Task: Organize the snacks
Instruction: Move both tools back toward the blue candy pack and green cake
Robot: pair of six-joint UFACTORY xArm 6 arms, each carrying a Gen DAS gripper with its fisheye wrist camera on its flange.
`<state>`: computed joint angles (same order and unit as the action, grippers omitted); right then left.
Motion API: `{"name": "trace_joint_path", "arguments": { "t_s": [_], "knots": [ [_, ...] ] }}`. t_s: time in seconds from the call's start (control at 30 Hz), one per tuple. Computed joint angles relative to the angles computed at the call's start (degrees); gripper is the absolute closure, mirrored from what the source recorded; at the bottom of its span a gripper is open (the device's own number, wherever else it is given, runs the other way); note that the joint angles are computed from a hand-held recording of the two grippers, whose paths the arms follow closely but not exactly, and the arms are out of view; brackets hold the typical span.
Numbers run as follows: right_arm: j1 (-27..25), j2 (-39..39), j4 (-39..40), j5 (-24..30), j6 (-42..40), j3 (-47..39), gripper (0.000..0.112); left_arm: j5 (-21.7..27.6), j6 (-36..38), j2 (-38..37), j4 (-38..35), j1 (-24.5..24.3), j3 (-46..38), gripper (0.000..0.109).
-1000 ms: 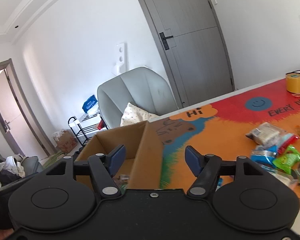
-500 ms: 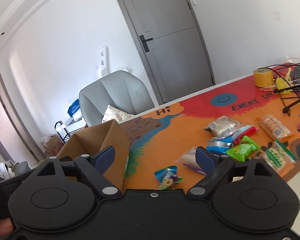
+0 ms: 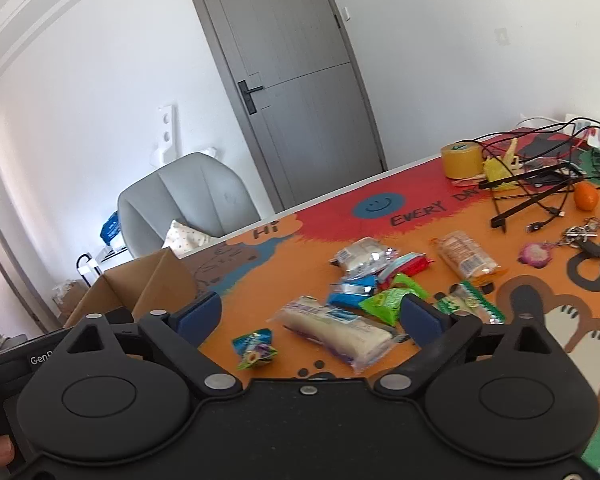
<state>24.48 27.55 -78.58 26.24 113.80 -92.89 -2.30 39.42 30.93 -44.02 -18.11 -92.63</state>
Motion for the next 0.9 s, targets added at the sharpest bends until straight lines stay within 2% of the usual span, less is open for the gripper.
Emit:
{"name": "trace_joint_path", "arguments": {
  "t_s": [0.2,0.4,0.5,0.63,0.73,0.9],
  "knots": [
    [-0.20,-2.72,-0.88,1.91,1.08,3.98,0.010,0.55,3.13,0.36,-2.43,-1.57,-0.51,0.012],
    [-1.09,-4.97,-2.00,2.47,3.20,8.03,0.010,0.25,-7.48,1.47,8.20,-1.74,-0.12,0.012],
    [-1.66,-5.50,-2.59,2.27,4.31,9.54,0.010,1.12,-1.15,2.19,1.44,-2.70,-1.71,0.012],
    [-2.53,-5.64,-3.46,1.54,6.02,10.97,0.010,0.93,-2.47,3.39,3.62,-3.36,-2.46,0.012],
    [-3.22,-5.25,-3.85,0.54,6.76,11.45,0.013,1.35,-2.36,4.46,4.44,-3.80,-3.32,0.013],
    [-4.37,-3.82,-3.49,-1.23,7.38,11.27,0.024,1.87,-4.45,6.64,7.39,-4.23,-4.79,0.014]
  ]
}}
